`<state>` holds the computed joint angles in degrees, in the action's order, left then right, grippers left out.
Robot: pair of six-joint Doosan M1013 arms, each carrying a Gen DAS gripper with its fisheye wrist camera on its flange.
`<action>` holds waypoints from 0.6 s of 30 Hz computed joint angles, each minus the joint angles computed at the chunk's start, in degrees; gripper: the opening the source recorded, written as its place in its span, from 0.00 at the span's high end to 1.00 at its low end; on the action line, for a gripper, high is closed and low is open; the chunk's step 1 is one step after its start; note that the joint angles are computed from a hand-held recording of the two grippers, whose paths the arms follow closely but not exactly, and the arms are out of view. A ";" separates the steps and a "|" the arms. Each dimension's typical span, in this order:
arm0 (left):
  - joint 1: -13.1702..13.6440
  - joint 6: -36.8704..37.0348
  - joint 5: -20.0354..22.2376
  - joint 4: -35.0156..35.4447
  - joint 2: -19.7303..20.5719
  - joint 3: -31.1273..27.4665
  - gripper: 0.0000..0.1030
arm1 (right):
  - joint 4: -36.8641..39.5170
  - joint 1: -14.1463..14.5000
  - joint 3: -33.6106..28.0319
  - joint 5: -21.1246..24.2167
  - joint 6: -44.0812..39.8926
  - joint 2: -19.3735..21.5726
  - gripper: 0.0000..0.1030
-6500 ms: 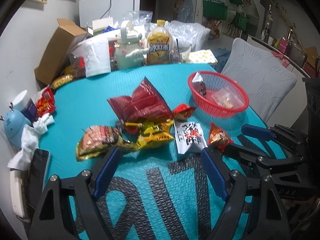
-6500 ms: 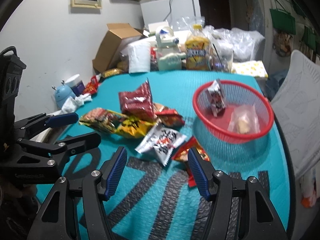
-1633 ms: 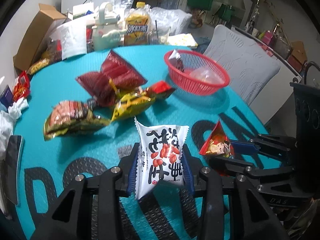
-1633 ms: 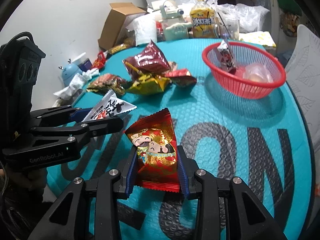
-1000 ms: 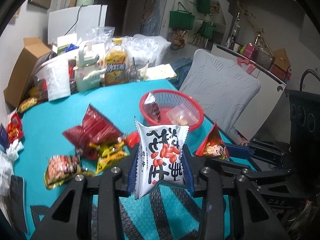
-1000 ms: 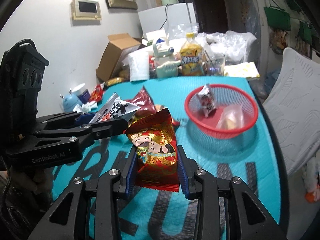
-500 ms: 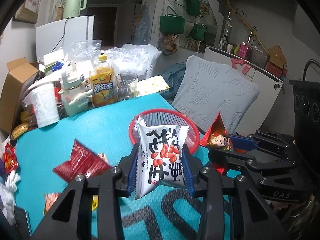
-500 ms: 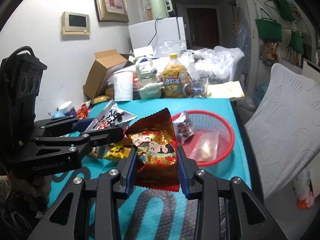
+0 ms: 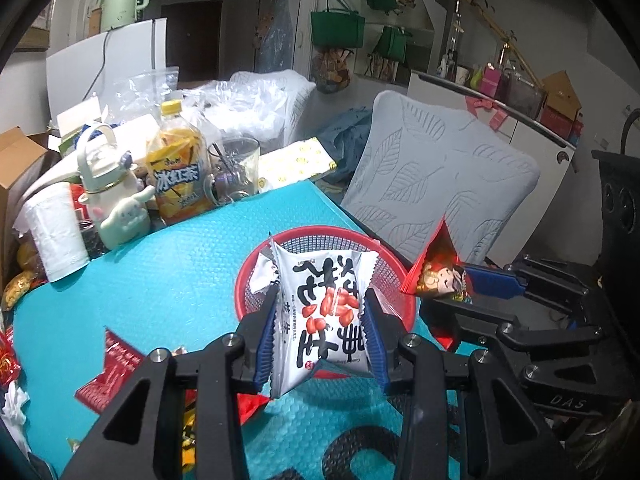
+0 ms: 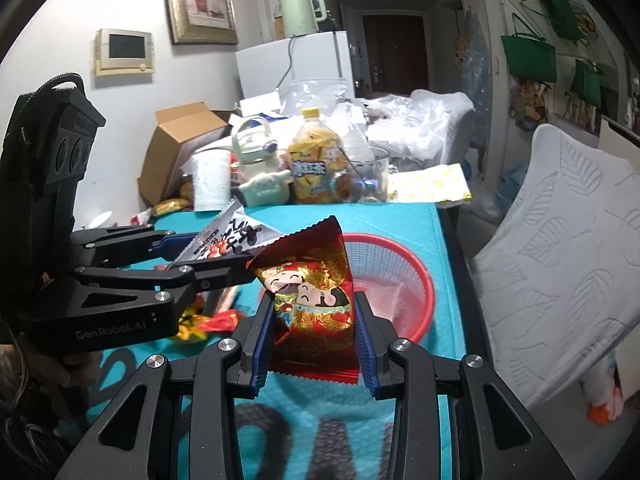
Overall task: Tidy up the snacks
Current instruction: 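Carry the red-gold packet and white peanut packet with both tools over the red basket, then open the left tool to drop the white peanut packet into the basket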
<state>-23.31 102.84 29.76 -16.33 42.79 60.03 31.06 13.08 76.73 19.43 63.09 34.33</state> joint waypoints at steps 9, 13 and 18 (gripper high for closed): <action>-0.63 -3.34 4.69 3.94 4.24 -6.53 0.63 | -3.69 -1.18 -2.44 1.38 4.28 2.24 0.65; -0.78 -4.71 7.30 5.49 5.93 -9.04 0.63 | -4.50 -1.55 -3.04 2.07 5.50 2.87 0.65; -0.82 -5.79 9.17 6.50 7.12 -10.62 0.63 | -6.62 -1.68 -4.00 3.03 7.68 3.62 0.65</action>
